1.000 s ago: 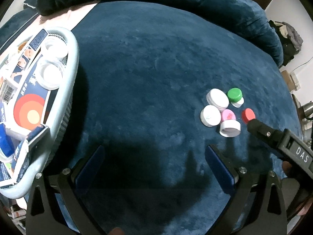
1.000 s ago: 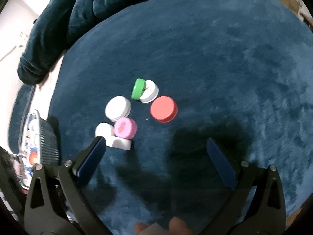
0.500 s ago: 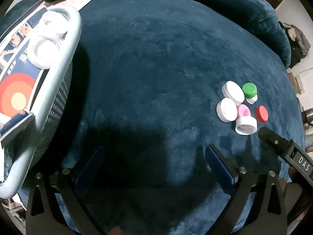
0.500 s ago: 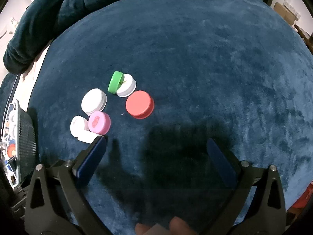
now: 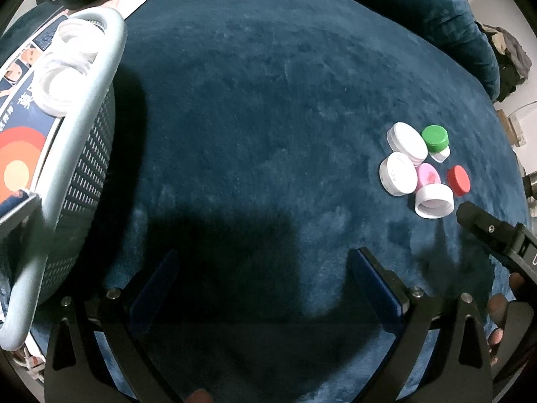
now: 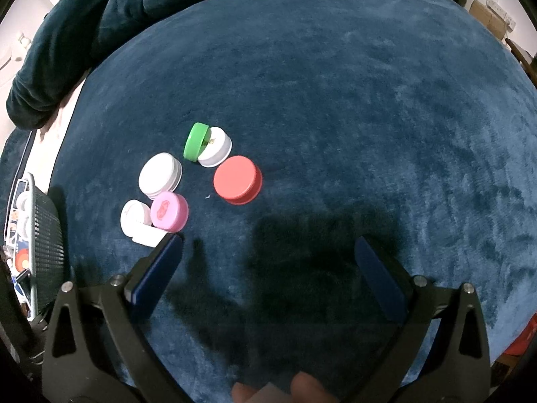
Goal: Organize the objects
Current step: 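Move both open tools back over the remaining caps, then grasp the red cap with the right tool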
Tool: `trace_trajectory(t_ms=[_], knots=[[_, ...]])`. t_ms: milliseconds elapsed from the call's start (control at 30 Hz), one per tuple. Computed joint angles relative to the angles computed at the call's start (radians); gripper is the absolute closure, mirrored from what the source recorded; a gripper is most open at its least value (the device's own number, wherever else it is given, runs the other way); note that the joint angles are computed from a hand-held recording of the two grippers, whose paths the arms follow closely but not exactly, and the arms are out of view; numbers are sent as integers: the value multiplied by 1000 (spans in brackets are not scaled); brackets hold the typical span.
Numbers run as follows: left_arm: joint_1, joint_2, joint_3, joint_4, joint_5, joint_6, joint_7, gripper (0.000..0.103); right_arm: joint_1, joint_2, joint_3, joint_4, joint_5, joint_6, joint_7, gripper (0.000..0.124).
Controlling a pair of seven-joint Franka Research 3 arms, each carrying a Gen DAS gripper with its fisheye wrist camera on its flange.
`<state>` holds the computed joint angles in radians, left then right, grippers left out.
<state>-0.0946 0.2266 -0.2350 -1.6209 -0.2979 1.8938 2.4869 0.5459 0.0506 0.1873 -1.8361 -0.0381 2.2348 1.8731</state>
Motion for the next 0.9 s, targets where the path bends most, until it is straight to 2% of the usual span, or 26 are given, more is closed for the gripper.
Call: trace_trajectory(t_ms=[367,600,767,900], knots=[[-10,-12,-1,-25,27,28,1,0,-7,-11,-2,-7,28,-2,-33,21],[-10,-16,1,-32,28,33,3,0,-22,-20,-9,-14,63,30,-23,21],[-10,-18,1,-35,25,35,3,0,-35,-25,-15,-18,28,52,42,21],[-11,-24,2,-43,27,42,5,0,-24,5,-5,2,-45,86,-10,21]])
